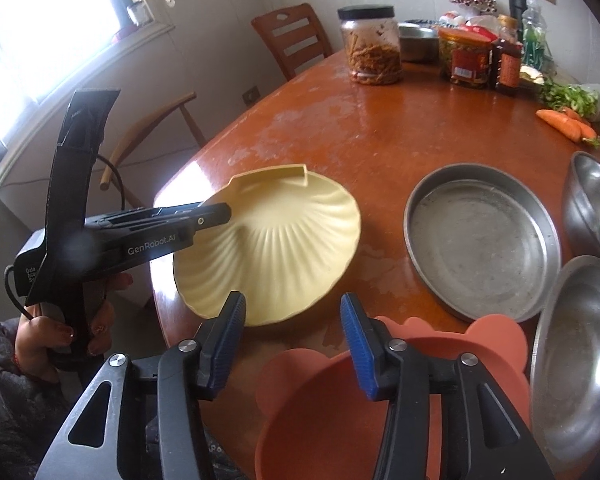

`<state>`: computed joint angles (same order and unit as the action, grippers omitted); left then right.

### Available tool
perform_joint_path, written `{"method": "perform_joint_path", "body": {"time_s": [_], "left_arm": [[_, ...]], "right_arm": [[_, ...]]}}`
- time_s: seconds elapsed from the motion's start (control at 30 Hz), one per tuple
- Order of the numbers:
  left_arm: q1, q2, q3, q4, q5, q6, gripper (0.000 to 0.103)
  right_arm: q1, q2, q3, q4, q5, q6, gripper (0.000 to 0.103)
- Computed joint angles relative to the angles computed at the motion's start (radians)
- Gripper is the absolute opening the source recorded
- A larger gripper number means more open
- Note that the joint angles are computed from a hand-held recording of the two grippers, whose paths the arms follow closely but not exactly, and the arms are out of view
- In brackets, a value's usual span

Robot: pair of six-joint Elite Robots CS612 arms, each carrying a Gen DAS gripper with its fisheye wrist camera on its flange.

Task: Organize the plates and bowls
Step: 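Set the yellow shell plate down by the table edge, open left tool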

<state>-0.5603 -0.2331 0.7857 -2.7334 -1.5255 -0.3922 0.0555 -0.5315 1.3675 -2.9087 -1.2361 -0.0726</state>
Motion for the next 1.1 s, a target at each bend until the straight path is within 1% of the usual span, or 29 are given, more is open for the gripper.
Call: {"method": "perform_joint_path", "body": {"time_s": [0.03,0.07,0.17,0.27,0.4,0.57,0.7,0.83,1.1], "left_arm": [[-0.001,-0.003,0.006,-0.008,0.003,-0.002,0.032],[-0.001,-0.009,0.017,-0.020,0.006,-0.007,0.038],[-0.006,-0.028,0.054,-0.065,0.030,-0.016,0.051],[-0.014,-0.052,0.099,-0.126,0.036,-0.008,0.054],[-0.029,-0.081,0.147,-0.194,0.032,0.028,0.056],[-0.049,-0.105,0.190,-0.254,0.017,0.064,0.062],[-0.065,-0.117,0.214,-0.279,0.018,0.092,0.063],[-0.078,-0.124,0.234,-0.292,0.002,0.109,0.063],[-0.097,-0.142,0.282,-0.322,-0.007,0.135,0.064]], "right_arm": [[-0.002,-0.004,0.010,-0.020,-0.002,0.005,0.054],[-0.004,-0.007,0.019,-0.037,-0.002,0.010,0.056],[-0.011,-0.017,0.045,-0.084,-0.001,0.029,0.059],[-0.018,-0.029,0.074,-0.138,-0.008,0.054,0.062],[-0.025,-0.046,0.113,-0.207,-0.027,0.084,0.065],[-0.039,-0.069,0.168,-0.301,-0.045,0.115,0.068],[-0.051,-0.089,0.217,-0.373,-0.071,0.140,0.069],[-0.065,-0.109,0.269,-0.440,-0.085,0.163,0.069],[-0.078,-0.138,0.354,-0.524,-0.102,0.174,0.069]]}}
